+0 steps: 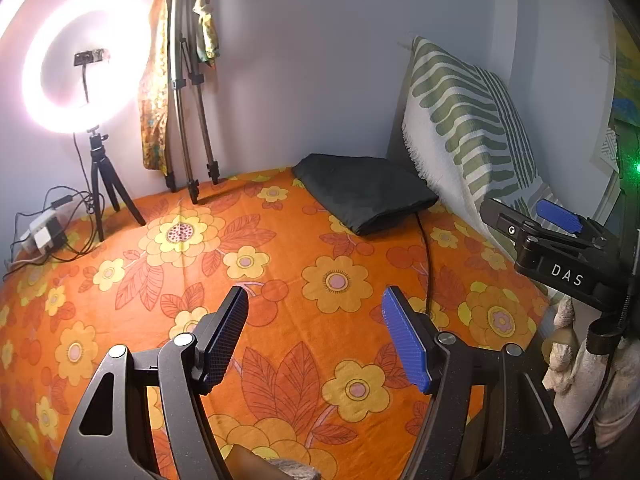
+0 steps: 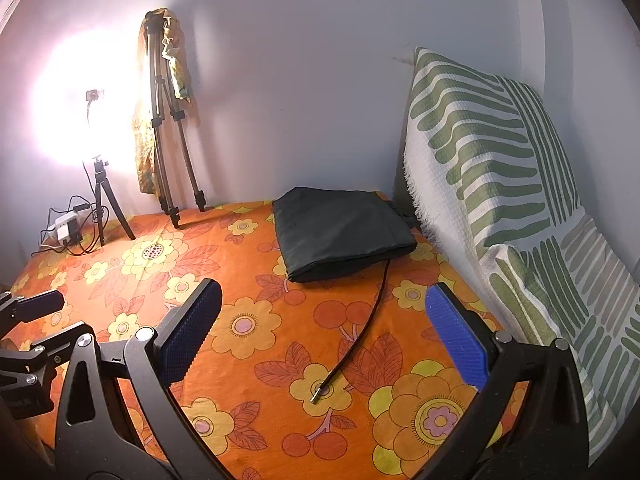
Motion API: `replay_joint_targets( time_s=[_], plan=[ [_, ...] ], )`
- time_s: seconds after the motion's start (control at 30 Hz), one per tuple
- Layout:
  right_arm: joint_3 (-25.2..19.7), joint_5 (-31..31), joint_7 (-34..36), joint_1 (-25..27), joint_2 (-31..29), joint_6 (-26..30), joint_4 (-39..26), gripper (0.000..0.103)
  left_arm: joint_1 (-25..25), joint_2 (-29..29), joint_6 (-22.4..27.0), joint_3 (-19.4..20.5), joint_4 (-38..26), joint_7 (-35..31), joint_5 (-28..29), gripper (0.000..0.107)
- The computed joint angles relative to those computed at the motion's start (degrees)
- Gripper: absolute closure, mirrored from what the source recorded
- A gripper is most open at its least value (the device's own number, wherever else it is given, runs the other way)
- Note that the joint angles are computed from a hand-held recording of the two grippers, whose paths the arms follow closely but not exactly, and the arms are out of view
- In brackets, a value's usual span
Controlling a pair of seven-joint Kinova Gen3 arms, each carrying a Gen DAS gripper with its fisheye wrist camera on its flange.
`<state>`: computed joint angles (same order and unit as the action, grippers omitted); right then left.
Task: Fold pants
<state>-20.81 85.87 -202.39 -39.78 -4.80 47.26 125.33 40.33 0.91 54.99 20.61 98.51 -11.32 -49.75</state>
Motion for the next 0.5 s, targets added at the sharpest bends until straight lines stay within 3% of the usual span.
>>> replay_joint_targets(
  time_s=[0.5],
  plan=[
    [-0.03,0.03,0.02,-0.10,-0.05,0.14,0.01,0.000,0.31,-0.10,0.96,0.19,-0.45,0.04,-0.55,0.038]
  ],
)
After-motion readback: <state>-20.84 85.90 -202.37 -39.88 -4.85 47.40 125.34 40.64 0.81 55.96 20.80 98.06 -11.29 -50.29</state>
